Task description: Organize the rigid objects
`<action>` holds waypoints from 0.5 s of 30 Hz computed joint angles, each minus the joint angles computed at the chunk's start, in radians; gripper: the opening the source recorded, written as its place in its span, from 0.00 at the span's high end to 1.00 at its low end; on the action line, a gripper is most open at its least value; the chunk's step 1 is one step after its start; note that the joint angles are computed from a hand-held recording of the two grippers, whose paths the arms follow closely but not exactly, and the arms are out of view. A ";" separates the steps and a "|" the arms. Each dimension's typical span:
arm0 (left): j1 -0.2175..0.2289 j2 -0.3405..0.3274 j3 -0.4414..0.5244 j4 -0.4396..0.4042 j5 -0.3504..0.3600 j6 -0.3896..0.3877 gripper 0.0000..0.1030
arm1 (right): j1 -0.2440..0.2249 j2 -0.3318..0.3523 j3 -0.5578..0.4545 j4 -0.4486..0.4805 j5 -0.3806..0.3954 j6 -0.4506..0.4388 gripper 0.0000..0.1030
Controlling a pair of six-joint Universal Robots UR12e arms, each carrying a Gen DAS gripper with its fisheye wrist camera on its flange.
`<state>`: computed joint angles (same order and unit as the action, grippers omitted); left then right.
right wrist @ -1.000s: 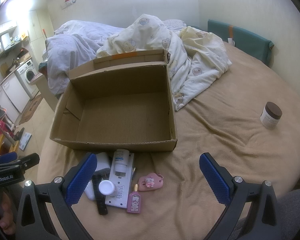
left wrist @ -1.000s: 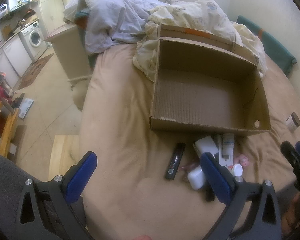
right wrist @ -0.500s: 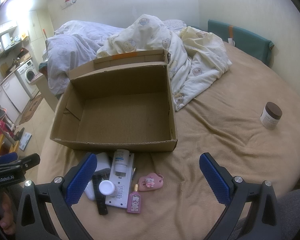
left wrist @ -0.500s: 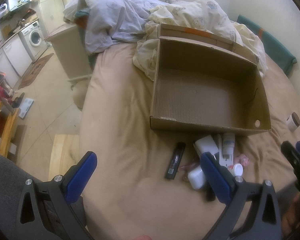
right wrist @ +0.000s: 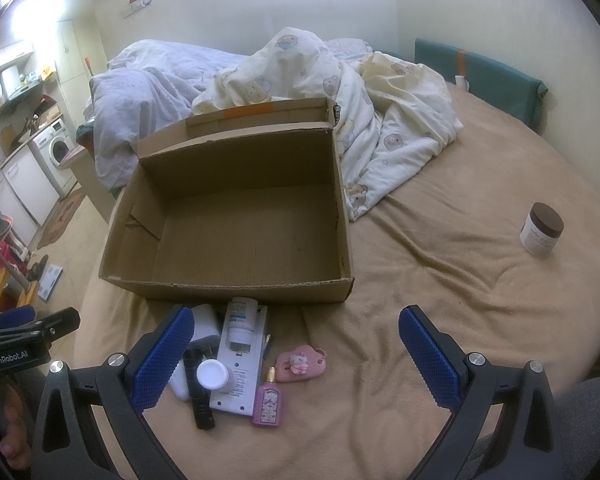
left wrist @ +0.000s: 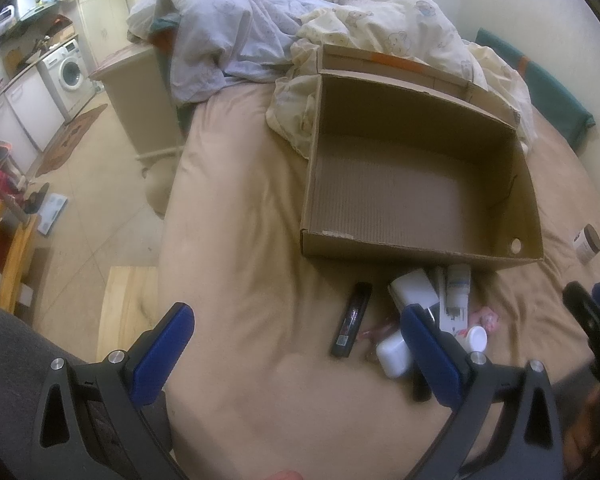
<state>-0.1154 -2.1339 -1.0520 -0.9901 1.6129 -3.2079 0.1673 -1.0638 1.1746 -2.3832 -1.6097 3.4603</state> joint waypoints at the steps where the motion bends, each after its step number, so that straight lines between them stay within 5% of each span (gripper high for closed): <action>1: 0.000 -0.001 0.002 -0.002 -0.001 0.001 0.00 | 0.001 0.000 -0.001 0.000 -0.001 0.001 0.00; 15: 0.000 -0.002 0.004 -0.004 0.000 0.000 0.00 | 0.000 0.002 -0.003 0.005 -0.001 -0.001 0.00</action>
<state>-0.1151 -2.1360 -1.0477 -0.9946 1.6129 -3.2074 0.1678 -1.0623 1.1719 -2.3786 -1.6102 3.4589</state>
